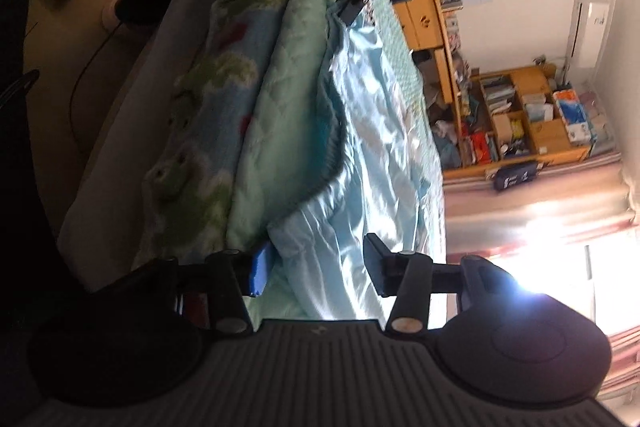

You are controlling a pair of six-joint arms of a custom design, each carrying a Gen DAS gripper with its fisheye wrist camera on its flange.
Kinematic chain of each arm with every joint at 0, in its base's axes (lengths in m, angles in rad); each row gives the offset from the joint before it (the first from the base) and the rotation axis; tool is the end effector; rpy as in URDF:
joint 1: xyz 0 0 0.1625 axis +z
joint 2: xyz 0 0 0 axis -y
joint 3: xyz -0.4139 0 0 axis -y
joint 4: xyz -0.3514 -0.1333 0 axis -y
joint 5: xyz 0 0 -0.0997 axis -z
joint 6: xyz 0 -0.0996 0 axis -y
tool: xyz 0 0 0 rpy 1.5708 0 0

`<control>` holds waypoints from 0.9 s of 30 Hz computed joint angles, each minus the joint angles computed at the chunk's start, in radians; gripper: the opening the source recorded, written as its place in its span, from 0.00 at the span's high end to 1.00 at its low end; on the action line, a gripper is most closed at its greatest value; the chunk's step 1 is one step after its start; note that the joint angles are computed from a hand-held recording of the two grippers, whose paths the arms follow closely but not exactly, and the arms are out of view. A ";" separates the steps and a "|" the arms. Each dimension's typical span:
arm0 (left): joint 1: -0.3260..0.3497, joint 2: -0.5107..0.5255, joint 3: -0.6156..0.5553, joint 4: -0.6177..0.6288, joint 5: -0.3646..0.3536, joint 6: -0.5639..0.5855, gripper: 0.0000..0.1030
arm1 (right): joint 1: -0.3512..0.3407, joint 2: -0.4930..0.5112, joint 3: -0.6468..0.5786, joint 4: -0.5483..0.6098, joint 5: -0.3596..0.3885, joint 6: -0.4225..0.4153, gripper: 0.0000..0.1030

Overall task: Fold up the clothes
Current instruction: 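Close the left gripper on the elastic hem while the right gripper grasps it too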

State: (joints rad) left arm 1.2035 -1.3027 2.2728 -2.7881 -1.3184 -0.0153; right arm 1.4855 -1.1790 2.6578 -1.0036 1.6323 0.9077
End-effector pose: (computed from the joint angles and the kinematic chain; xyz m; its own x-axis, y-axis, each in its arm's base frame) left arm -0.0063 -0.4567 0.2026 -0.9309 0.2768 -0.2384 0.3340 0.9093 -0.2484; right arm 0.1069 -0.2431 0.0610 0.5786 -0.4451 0.6835 -0.8041 -0.1707 0.5695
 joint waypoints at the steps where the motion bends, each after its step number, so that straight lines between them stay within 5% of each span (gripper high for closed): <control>1: -0.003 0.000 0.001 0.000 0.006 0.001 0.86 | -0.012 -0.003 0.007 -0.005 -0.022 -0.001 0.52; 4: -0.013 0.000 0.004 0.000 0.019 0.002 0.86 | -0.039 -0.018 0.023 -0.012 -0.068 0.013 0.54; 8: -0.015 -0.001 0.008 -0.007 0.022 -0.010 0.86 | -0.009 -0.020 0.013 -0.017 -0.048 0.123 0.82; 11: -0.014 -0.001 0.006 -0.004 0.020 -0.018 0.86 | 0.008 -0.028 -0.004 0.001 -0.024 0.184 0.87; 14: -0.015 -0.002 0.005 -0.002 0.020 -0.022 0.86 | 0.045 -0.043 -0.029 0.043 0.021 0.259 0.90; 20: -0.036 -0.014 0.033 -0.087 -0.006 0.012 0.87 | 0.182 -0.145 -0.127 0.236 0.129 0.654 0.92; 27: -0.033 0.001 0.031 -0.309 -0.135 0.012 0.88 | 0.233 -0.168 -0.197 0.214 0.143 0.797 0.92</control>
